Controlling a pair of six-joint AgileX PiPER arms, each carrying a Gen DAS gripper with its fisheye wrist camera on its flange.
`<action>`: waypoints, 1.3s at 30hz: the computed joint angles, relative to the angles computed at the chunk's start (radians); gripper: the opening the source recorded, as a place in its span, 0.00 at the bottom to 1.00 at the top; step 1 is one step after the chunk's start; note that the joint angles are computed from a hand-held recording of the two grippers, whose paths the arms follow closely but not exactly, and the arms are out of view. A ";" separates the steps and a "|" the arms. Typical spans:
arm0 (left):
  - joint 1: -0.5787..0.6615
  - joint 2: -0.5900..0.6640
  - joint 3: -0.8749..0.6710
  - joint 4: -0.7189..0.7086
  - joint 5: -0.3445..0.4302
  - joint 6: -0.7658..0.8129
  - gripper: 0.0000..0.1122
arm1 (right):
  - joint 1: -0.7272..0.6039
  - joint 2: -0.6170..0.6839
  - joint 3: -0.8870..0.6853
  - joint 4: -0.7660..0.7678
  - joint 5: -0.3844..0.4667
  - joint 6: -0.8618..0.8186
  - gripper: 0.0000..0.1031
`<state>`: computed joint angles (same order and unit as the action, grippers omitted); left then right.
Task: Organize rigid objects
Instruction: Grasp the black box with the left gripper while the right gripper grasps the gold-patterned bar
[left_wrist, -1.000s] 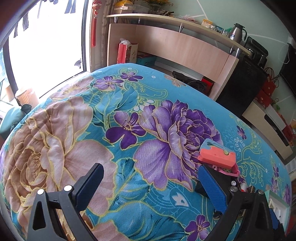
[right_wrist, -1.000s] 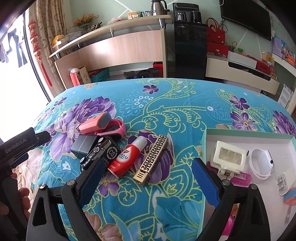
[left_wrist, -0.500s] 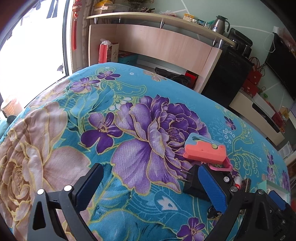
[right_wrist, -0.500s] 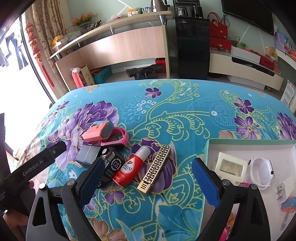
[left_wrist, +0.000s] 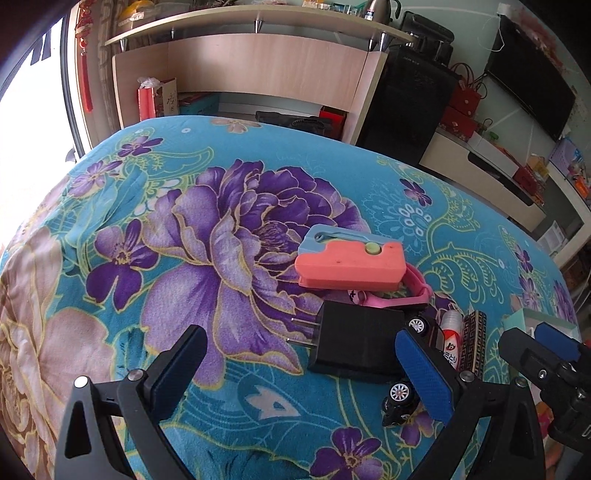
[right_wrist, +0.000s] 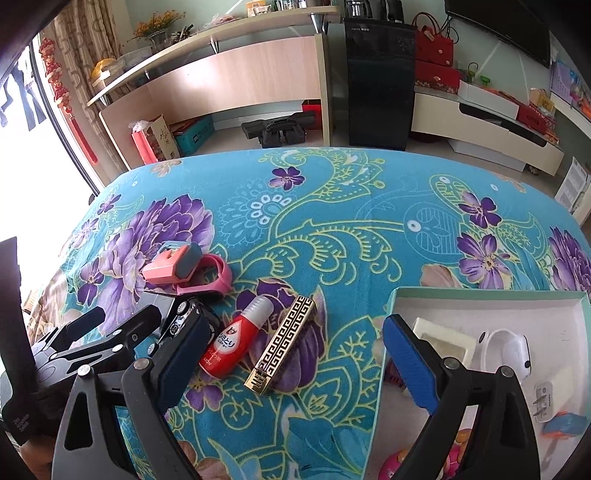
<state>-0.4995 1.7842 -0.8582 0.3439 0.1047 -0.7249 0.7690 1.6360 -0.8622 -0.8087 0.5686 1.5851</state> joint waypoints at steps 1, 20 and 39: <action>0.000 0.003 -0.005 -0.058 0.001 0.060 0.92 | -0.009 0.002 0.001 0.015 -0.018 -0.020 0.92; 0.021 0.024 -0.019 -0.143 0.018 0.118 0.92 | -0.143 0.032 -0.077 0.419 -0.059 -0.560 0.92; 0.023 0.041 -0.020 0.463 0.135 -0.479 0.90 | -0.120 0.082 -0.141 0.462 0.006 -0.665 0.72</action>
